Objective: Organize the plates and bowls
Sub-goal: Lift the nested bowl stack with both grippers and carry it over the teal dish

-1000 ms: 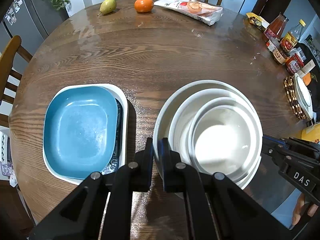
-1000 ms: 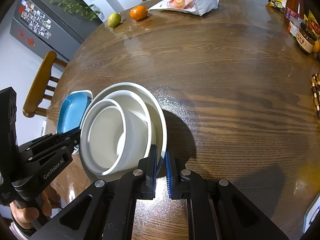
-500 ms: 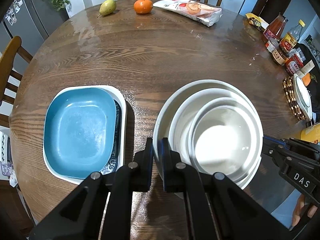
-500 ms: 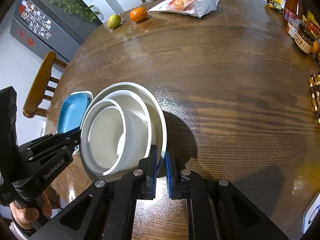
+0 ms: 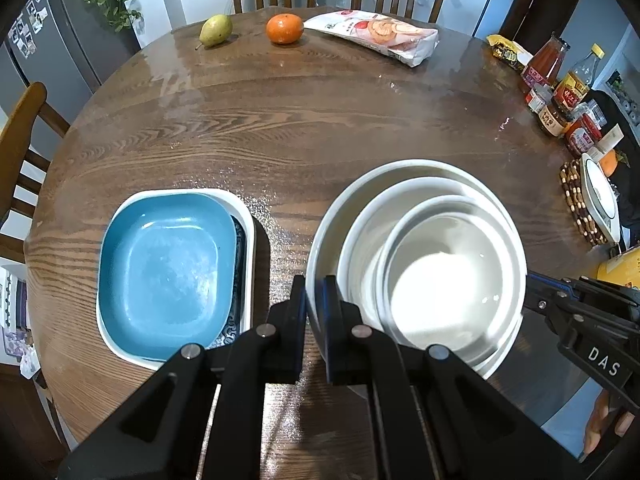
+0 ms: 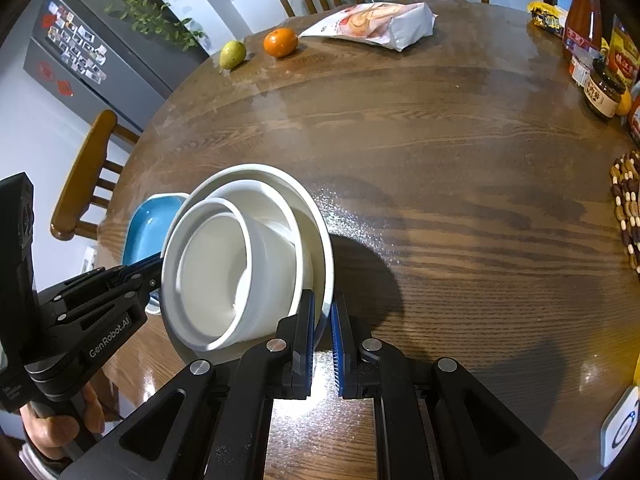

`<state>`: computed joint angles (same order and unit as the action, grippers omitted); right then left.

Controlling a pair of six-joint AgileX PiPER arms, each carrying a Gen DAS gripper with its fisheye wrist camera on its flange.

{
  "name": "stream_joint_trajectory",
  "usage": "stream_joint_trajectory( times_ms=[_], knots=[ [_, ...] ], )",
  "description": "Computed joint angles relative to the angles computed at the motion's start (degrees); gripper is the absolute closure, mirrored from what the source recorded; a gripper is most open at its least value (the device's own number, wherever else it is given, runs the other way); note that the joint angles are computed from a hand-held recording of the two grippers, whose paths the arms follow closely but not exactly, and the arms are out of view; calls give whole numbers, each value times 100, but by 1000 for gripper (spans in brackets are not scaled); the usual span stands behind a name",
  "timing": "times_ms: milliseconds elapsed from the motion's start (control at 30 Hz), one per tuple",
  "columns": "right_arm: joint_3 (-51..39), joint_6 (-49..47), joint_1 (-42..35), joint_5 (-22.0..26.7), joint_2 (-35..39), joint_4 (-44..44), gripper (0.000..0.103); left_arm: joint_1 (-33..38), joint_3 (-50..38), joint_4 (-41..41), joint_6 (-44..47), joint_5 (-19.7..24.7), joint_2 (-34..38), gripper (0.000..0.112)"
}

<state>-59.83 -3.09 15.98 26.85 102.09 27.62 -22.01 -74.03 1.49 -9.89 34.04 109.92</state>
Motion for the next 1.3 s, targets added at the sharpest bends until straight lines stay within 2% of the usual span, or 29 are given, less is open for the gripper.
stream_joint_trajectory(
  times_ms=[533, 1300],
  knots=[
    [-196, 520, 244, 89, -140, -466, 92, 137, 200, 86, -30, -94, -333, 109],
    [-942, 925, 778, 325, 92, -879, 92, 645, 592, 314, -162, -221, -872, 109]
  ],
)
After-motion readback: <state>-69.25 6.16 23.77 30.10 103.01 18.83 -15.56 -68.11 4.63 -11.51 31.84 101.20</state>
